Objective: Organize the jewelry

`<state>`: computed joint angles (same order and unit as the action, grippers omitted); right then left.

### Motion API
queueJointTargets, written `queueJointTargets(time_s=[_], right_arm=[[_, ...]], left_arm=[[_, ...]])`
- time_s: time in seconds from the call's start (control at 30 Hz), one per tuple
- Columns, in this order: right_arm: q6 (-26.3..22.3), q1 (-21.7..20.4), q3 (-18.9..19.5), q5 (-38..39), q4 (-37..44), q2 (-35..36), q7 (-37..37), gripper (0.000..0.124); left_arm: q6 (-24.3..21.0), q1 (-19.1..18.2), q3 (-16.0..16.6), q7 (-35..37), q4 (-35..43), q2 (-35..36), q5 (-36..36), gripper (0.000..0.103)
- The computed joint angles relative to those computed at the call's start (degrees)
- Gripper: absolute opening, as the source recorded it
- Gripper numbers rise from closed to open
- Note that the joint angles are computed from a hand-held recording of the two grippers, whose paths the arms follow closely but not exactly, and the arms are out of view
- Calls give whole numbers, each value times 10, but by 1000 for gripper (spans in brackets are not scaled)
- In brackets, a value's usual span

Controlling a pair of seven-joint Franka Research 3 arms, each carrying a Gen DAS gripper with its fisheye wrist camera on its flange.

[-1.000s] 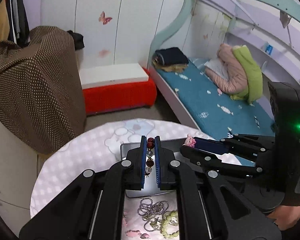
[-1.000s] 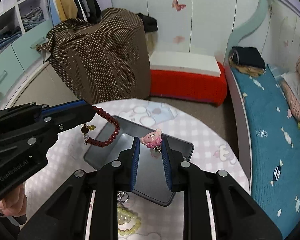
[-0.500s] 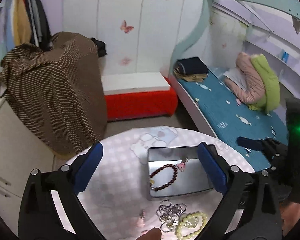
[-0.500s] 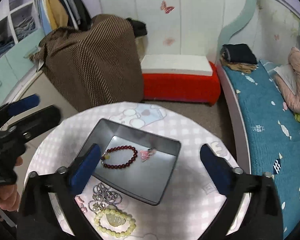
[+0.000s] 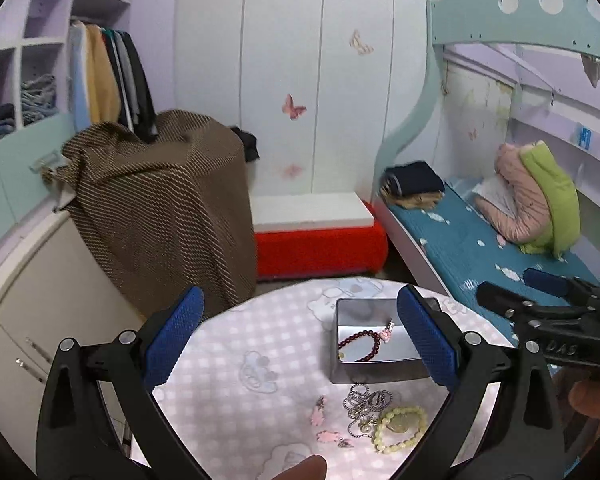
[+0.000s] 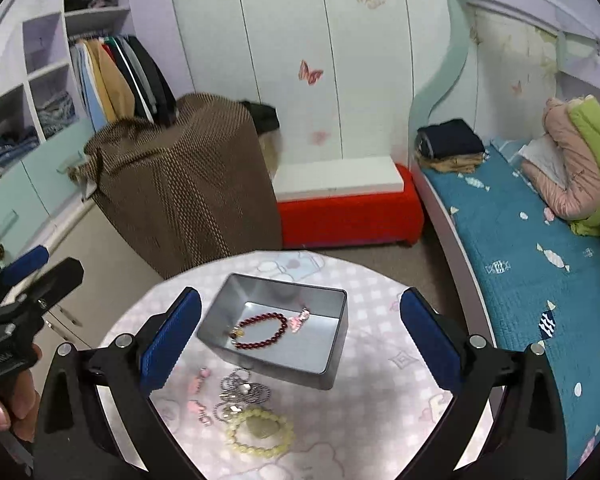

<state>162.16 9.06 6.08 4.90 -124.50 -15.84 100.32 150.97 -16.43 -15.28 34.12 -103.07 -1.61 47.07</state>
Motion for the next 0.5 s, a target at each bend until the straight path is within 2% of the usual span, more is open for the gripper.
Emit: queueJointTargets(time_s=[0.2, 0.5], right_arm=[[37, -38, 45, -47, -46, -70, 60, 96], [65, -100, 117, -97, -95, -156, 127, 96]], left_arm=[[-4, 9, -15, -53, -43, -60, 51, 97], [11, 45, -45, -106, -104, -149, 71, 98]])
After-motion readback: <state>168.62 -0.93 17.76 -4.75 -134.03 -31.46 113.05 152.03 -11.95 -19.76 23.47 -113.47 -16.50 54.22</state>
